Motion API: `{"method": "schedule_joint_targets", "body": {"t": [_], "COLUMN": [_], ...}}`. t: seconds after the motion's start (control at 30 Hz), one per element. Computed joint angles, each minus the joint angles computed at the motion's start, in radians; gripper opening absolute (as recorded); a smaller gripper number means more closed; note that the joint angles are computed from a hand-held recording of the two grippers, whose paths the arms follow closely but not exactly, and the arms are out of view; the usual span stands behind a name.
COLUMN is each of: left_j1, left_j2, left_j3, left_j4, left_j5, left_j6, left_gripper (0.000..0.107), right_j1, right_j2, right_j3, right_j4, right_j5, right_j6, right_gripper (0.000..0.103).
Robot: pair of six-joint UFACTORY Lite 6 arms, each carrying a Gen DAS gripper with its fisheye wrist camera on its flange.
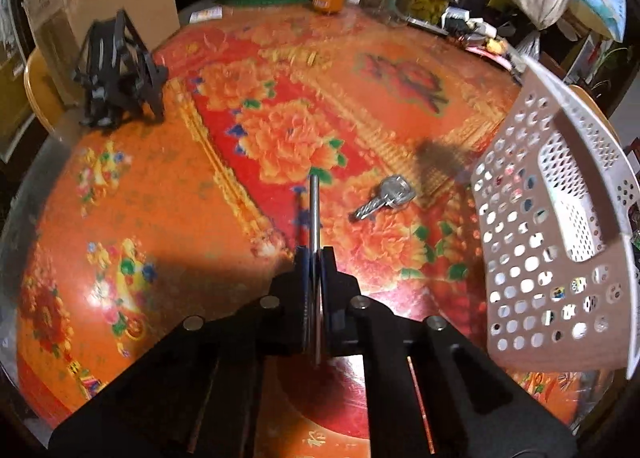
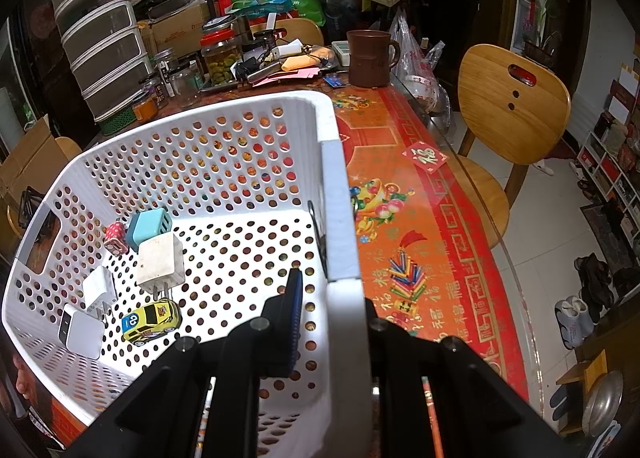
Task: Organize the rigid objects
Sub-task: 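Pinch the cable end with the left gripper and lift it, then carry the cable into the basket and open the left gripper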
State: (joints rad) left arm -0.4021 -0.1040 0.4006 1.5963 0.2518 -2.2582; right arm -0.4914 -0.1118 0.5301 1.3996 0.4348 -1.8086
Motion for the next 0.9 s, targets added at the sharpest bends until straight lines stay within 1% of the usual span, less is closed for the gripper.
{"method": "schedule_joint_targets", "body": {"t": [0.1,0.13,0.17,0.2,0.23,0.27,0.3,0.4,0.5,0.53,0.6,0.8,0.9], "left_j1": [-0.028,-0.039,-0.073,-0.099,-0.116,-0.133,-0.165,-0.191,-0.229,-0.222,-0.259,-0.398,-0.474], "left_j2": [-0.066,-0.093,-0.119,-0.134,-0.164,-0.176,-0.185,-0.226,-0.248,-0.249,-0.242,-0.159,-0.088], "left_j3": [-0.007,-0.01,-0.006,0.001,0.012,0.025,0.048,0.094,0.156,0.169,0.214,0.37,0.465], "left_j4": [-0.162,-0.219,-0.291,-0.33,-0.393,-0.424,-0.458,-0.523,-0.562,-0.564,-0.571,-0.562,-0.555], "left_j5": [0.038,0.068,0.133,0.181,0.227,0.267,0.333,0.422,0.503,0.508,0.573,0.747,0.836], "left_j6": [0.154,0.208,0.267,0.295,0.363,0.394,0.427,0.527,0.597,0.616,0.634,0.634,0.627], "left_gripper": [0.005,0.005,0.005,0.005,0.005,0.005,0.005,0.005,0.005,0.005,0.005,0.005,0.005], "right_j1": [-0.001,-0.001,-0.001,-0.001,-0.001,-0.001,-0.001,-0.001,-0.003,-0.002,-0.002,-0.002,-0.002], "right_j2": [-0.001,0.001,0.001,0.001,0.0,0.0,0.0,0.001,0.0,0.0,0.0,-0.001,0.0], "right_j3": [-0.001,0.0,0.0,0.0,0.0,0.0,0.0,0.0,0.0,0.0,0.0,0.0,0.001], "right_j4": [0.0,0.001,0.001,0.001,0.001,0.001,0.001,0.0,-0.002,-0.002,-0.002,-0.003,-0.003], "right_j5": [0.001,0.002,0.002,0.002,0.001,0.001,0.001,0.002,0.003,0.002,0.002,0.003,0.002], "right_j6": [-0.002,-0.002,-0.002,-0.002,-0.001,-0.002,-0.002,-0.001,0.001,0.001,0.001,0.001,0.001], "right_gripper": [0.014,0.014,0.014,0.014,0.014,0.014,0.014,0.014,0.014,0.014,0.014,0.014,0.014]}}
